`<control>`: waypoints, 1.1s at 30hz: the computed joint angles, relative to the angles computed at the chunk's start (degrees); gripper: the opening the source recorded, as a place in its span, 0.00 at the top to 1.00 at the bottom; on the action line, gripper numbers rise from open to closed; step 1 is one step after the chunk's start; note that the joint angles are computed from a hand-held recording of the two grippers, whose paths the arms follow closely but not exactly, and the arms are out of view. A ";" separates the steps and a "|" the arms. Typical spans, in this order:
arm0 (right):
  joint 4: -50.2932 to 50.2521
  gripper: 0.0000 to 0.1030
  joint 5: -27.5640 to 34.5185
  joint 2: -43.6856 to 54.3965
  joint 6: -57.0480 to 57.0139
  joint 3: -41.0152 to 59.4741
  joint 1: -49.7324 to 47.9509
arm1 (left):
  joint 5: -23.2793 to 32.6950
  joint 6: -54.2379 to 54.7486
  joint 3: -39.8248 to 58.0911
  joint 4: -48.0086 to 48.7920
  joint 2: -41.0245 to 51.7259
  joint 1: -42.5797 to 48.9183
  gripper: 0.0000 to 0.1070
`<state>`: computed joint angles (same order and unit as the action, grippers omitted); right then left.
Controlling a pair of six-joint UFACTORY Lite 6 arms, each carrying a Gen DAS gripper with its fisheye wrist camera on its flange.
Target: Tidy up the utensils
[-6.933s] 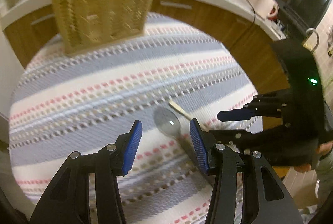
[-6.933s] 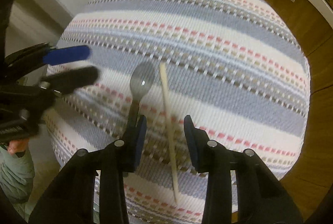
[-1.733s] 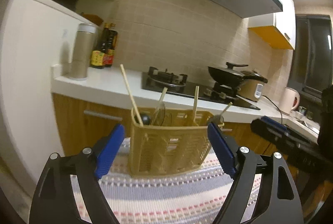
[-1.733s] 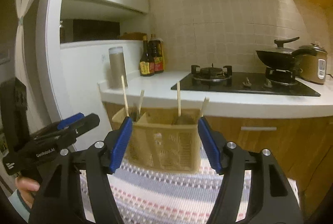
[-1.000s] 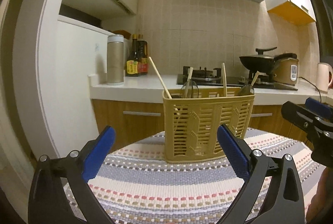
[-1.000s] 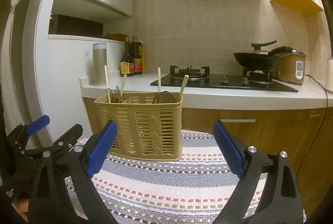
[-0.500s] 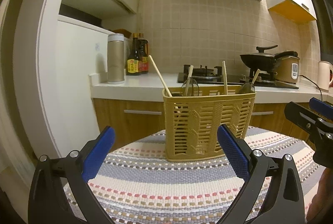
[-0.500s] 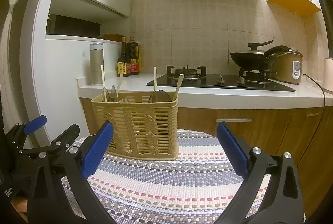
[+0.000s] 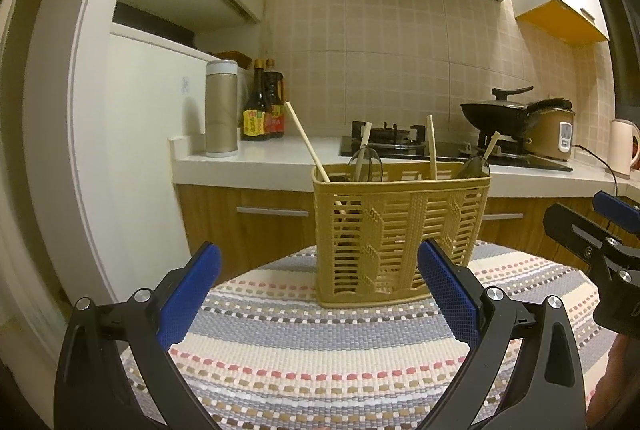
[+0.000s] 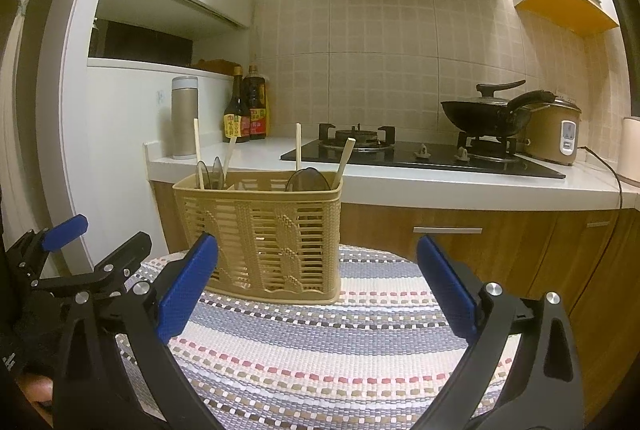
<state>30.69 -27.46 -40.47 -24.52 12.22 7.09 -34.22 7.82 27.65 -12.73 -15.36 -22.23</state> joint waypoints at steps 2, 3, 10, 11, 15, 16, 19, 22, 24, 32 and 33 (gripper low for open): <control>0.82 0.08 -0.05 0.09 -0.89 0.05 0.32 | -0.10 0.20 -0.13 -0.30 -0.15 -0.10 0.11; 1.09 0.08 -0.20 0.62 -1.20 0.33 0.48 | -0.25 0.51 -0.16 -0.59 -0.12 -0.21 0.11; 4.66 0.08 -1.26 0.07 -5.02 -0.19 2.39 | -0.10 1.21 -0.38 -1.39 -0.43 -0.62 0.11; 4.79 0.08 -1.27 0.09 -5.11 -0.17 2.46 | 0.10 1.07 -0.28 -1.23 -0.40 -0.56 0.11; 4.70 0.08 -0.86 0.14 -4.94 -0.03 2.26 | 0.56 0.89 -0.22 -1.10 -0.61 -0.43 0.11; 4.88 0.08 -0.81 0.38 -5.07 0.13 2.25 | 0.49 0.86 -0.19 -1.04 -0.51 -0.43 0.11; 5.23 0.08 -0.85 1.26 -5.34 0.55 2.33 | 0.60 1.16 -0.28 -1.25 -0.65 -0.53 0.11; 5.89 0.08 -1.19 1.65 -5.97 0.64 2.77 | 0.82 1.64 -0.40 -1.62 -0.91 -0.82 0.11; 6.46 0.08 -1.44 1.89 -6.56 0.69 3.17 | 0.78 1.95 -0.47 -1.83 -0.95 -0.96 0.11; 6.99 0.08 -1.79 3.18 -7.07 1.15 3.63 | 0.92 2.33 -0.47 -2.52 -0.98 -1.24 0.11; 7.12 0.08 -1.79 3.12 -7.24 1.10 3.62 | 1.01 2.34 -0.43 -2.55 -0.96 -1.21 0.11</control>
